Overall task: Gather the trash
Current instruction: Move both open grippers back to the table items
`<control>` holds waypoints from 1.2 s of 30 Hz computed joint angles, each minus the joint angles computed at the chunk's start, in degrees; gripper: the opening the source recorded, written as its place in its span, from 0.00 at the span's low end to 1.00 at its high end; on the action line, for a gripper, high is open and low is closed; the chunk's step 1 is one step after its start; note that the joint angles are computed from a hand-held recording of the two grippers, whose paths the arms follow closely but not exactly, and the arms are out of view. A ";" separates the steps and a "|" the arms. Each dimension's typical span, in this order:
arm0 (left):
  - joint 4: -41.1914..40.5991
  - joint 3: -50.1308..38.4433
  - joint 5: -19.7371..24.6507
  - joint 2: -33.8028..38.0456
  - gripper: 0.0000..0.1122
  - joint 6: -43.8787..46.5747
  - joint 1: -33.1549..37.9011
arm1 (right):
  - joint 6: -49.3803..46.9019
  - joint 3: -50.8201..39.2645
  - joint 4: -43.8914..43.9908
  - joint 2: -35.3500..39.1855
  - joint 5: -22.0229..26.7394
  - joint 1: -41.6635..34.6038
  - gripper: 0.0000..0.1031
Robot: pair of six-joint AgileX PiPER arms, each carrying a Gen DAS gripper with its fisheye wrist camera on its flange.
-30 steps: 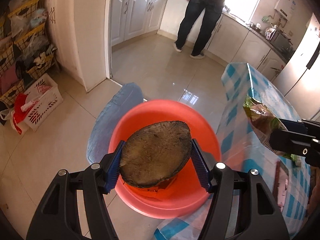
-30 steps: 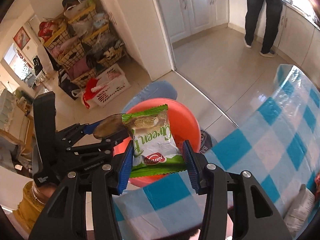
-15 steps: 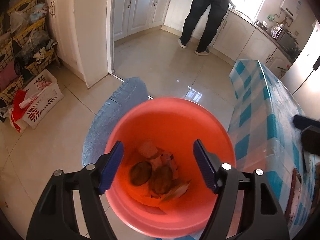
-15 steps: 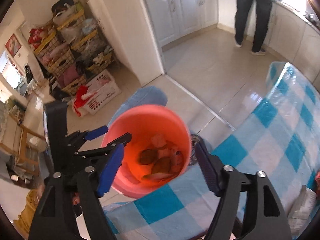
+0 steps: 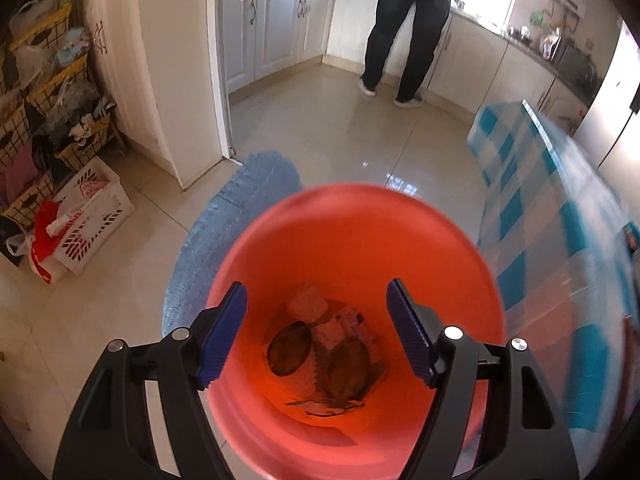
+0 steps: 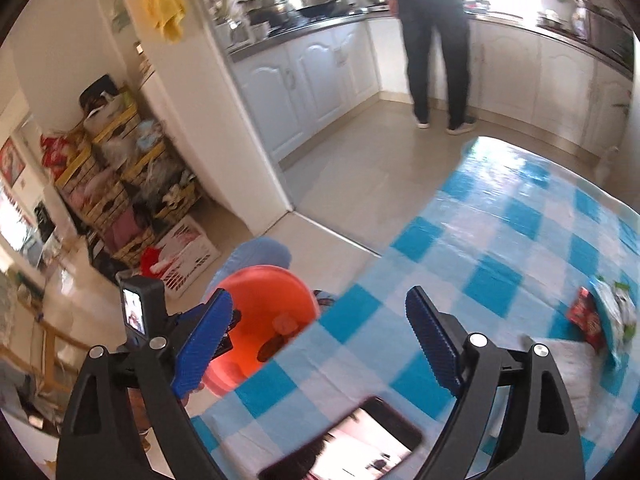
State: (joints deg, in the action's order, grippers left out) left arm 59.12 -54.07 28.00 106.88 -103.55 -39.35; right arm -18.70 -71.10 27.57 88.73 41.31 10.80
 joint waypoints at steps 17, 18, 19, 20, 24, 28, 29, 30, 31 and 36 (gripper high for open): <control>5.03 -10.63 5.74 7.85 0.63 3.84 0.13 | -5.25 8.43 4.81 -4.00 -0.38 -10.57 0.85; 5.81 -9.67 3.39 7.13 0.62 2.22 1.01 | -5.75 8.51 5.43 -3.90 -0.28 -10.76 0.85; 6.43 -8.92 1.59 6.64 0.61 0.99 1.67 | -5.99 8.62 5.54 -3.89 -0.24 -10.79 0.85; 7.10 -8.08 -0.27 6.11 0.60 -0.41 2.36 | -5.95 8.63 5.34 -3.88 -0.28 -10.79 0.85; 7.26 -6.34 0.82 6.03 0.60 -2.13 1.96 | -6.39 9.11 6.04 -4.47 0.10 -12.05 0.85; 10.62 -3.18 1.02 6.10 0.59 -7.35 0.34 | -6.26 10.38 5.01 -5.51 -0.83 -12.98 0.85; 11.68 -2.50 1.36 5.93 0.59 -8.90 -0.03 | -6.56 10.57 5.34 -5.48 -0.76 -13.40 0.85; 12.74 -1.88 1.78 5.80 0.59 -10.38 -0.47 | -7.06 10.91 6.14 -5.56 -0.49 -14.07 0.85; 13.22 -1.50 2.06 5.73 0.59 -11.09 -0.70 | -7.46 11.13 6.64 -5.64 -0.30 -14.52 0.85; 14.61 -0.50 0.84 5.01 0.59 -12.68 0.01 | -9.23 12.86 7.34 -8.04 0.20 -17.68 0.85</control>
State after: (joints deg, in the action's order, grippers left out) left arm 73.73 -54.57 28.84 111.89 -116.24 -39.34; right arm -27.93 -58.24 34.90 80.68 41.52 -6.88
